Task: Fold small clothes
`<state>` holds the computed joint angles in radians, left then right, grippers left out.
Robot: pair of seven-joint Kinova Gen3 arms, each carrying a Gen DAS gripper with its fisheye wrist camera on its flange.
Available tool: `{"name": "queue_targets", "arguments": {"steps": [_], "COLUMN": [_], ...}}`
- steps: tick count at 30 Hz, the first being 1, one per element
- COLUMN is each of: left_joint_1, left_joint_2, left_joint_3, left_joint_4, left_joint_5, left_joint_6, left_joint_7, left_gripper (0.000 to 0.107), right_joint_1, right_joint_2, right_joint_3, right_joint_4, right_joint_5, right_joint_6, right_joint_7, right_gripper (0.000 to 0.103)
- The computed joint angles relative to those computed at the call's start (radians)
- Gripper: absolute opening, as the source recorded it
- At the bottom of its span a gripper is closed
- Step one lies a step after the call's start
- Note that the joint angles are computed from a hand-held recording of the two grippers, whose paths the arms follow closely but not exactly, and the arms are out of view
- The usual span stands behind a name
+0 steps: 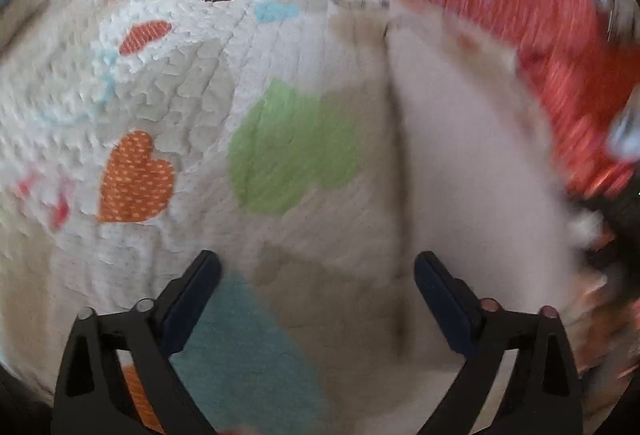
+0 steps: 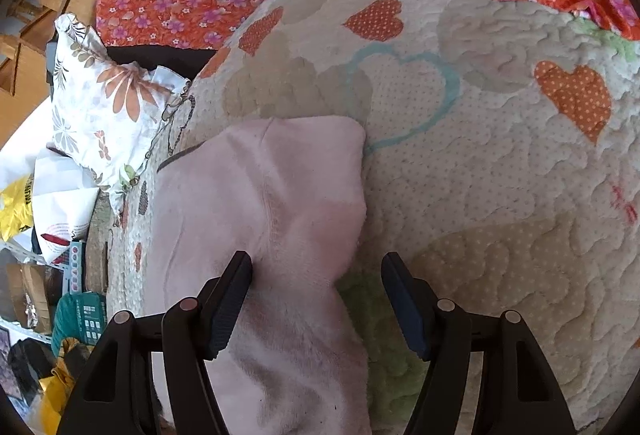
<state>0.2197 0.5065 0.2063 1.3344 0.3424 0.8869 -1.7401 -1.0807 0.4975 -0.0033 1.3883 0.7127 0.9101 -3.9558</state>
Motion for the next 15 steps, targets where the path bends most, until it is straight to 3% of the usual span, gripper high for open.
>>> {"name": "queue_targets", "arguments": {"steps": [3,7,9,10,11,12,13,15], "left_joint_1": [-0.089,-0.029,-0.011,0.019,0.051,0.065,0.071,0.069], "left_joint_2": [0.043,0.159,0.226,0.246,0.246,0.235,0.230,0.237], "left_joint_3": [0.087,0.079,0.105,0.092,0.060,0.046,0.044,0.059], "left_joint_4": [-0.065,-0.246,-0.332,-0.358,-0.371,-0.365,-0.371,-0.421], "left_joint_5": [0.106,0.142,0.133,0.127,0.115,0.113,0.119,0.109], "left_joint_6": [0.042,0.158,0.226,0.242,0.242,0.230,0.233,0.271], "left_joint_7": [-0.022,-0.068,-0.057,-0.040,-0.024,-0.021,-0.032,-0.011], "left_gripper": [0.097,0.097,0.097,0.097,0.096,0.091,0.063,0.047], "right_joint_1": [-0.009,0.054,0.043,0.053,0.070,0.101,0.130,0.154], "right_joint_2": [-0.012,0.003,0.020,0.032,0.044,0.052,0.068,0.099], "right_joint_3": [0.039,0.026,0.061,0.051,0.031,-0.007,-0.054,-0.128], "right_joint_4": [0.060,0.088,0.055,0.024,-0.006,-0.036,-0.083,-0.175], "right_joint_5": [0.049,0.075,0.028,0.008,0.002,-0.001,0.012,0.078], "right_joint_6": [-0.107,-0.239,-0.235,-0.209,-0.189,-0.186,-0.167,-0.102], "right_joint_7": [-0.053,-0.042,0.034,0.075,0.116,0.156,0.197,0.278], "right_gripper": [0.072,0.074,0.073,0.064,0.040,0.031,0.030,0.029]}}
